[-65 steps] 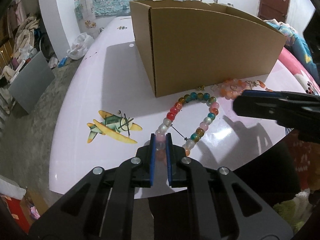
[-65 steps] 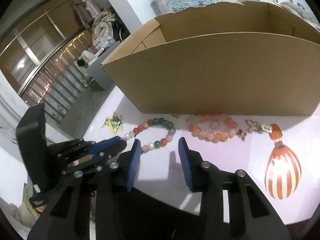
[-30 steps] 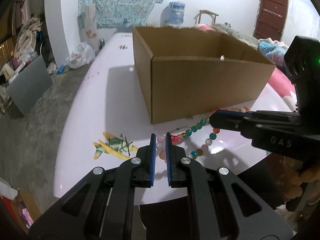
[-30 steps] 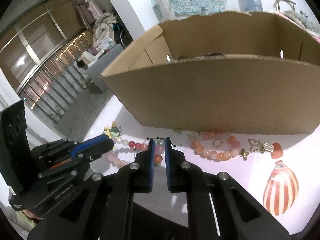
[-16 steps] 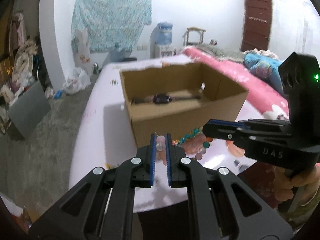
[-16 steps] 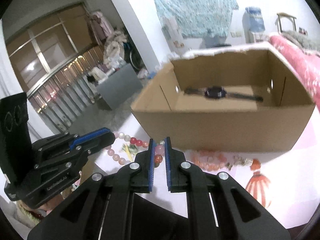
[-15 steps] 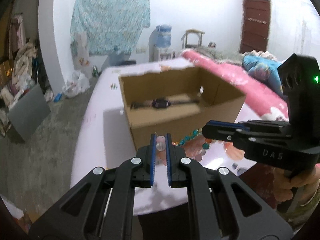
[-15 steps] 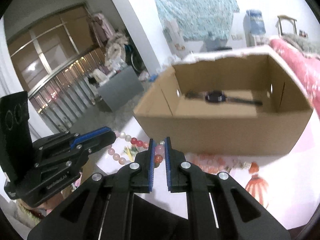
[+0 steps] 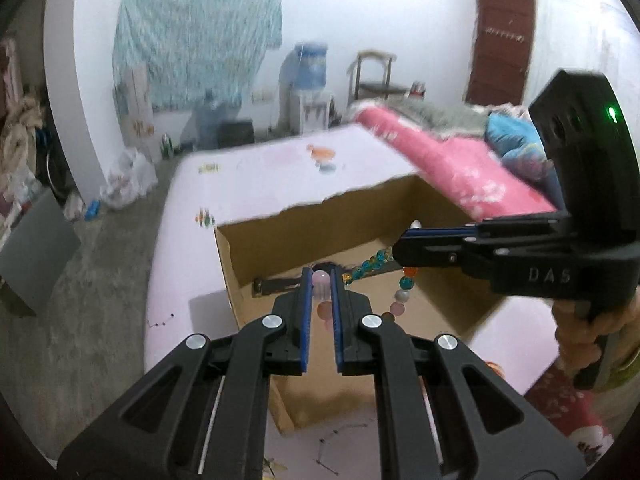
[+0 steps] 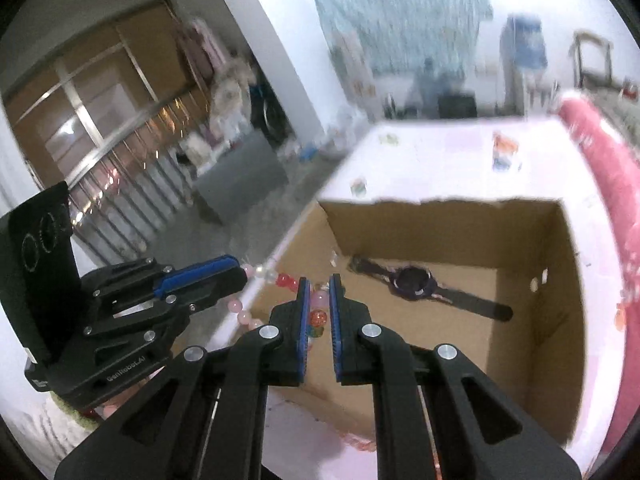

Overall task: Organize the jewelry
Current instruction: 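Carry the bead bracelet into the box and open both grippers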

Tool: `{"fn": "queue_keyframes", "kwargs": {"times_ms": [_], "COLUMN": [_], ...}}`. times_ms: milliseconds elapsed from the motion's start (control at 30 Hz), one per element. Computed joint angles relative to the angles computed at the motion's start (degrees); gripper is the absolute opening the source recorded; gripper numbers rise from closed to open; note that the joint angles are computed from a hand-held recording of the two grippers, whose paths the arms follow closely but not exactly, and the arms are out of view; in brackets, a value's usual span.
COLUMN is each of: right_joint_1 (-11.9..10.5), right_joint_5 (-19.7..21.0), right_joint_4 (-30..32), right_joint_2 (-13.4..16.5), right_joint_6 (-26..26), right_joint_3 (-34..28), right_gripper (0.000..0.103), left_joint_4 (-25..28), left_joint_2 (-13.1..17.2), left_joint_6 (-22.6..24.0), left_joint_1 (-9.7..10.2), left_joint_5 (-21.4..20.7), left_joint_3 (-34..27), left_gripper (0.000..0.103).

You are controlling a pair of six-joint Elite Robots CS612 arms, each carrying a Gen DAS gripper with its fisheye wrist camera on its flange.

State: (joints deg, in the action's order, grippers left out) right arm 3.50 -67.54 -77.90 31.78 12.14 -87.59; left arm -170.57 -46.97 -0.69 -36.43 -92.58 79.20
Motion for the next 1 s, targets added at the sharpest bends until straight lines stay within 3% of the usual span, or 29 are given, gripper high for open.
{"fn": "queue_keyframes", "kwargs": {"times_ms": [200, 433, 533, 667, 733, 800, 933, 1000], "right_joint_1": [-0.45, 0.12, 0.08, -0.09, -0.36, -0.69, -1.16, -1.47], "right_joint_5": [1.25, 0.35, 0.01, 0.39, 1.24, 0.77, -4.46, -9.57], "right_joint_4": [6.88, 12.37, 12.46, 11.47, 9.71, 7.54, 1.03, -1.81], "right_joint_2": [-2.65, -4.03, -4.35, -3.73, -2.75, -1.61, 1.68, 3.80], "right_joint_6": [-1.70, -5.39, -5.22, -4.11, -3.64, -3.25, -2.31, -0.55], "right_joint_3": [8.02, 11.73, 12.08, 10.74, 8.58, 5.25, -3.95, -9.12], "right_gripper": [0.010, 0.011, 0.012, 0.020, 0.022, 0.032, 0.058, 0.066], "left_joint_4": [11.83, 15.97, 16.50, 13.94, 11.47, 7.96, -1.17, -4.79], "left_joint_2": [4.62, 5.26, 5.16, 4.31, 3.30, 2.06, -1.03, -2.04], "left_joint_6": [0.48, 3.44, 3.78, 3.26, 2.71, 2.40, -0.07, -3.88], "left_joint_1": [0.82, 0.48, 0.42, 0.31, 0.30, 0.23, 0.21, 0.77], "left_joint_5": [0.88, 3.49, 3.91, 4.26, 3.97, 4.39, 6.42, 5.28], "left_joint_3": [-7.07, -8.01, -7.99, -6.63, -5.01, -2.82, 3.27, 5.85], "left_gripper": [0.008, 0.009, 0.018, 0.025, 0.036, 0.045, 0.073, 0.080]}}
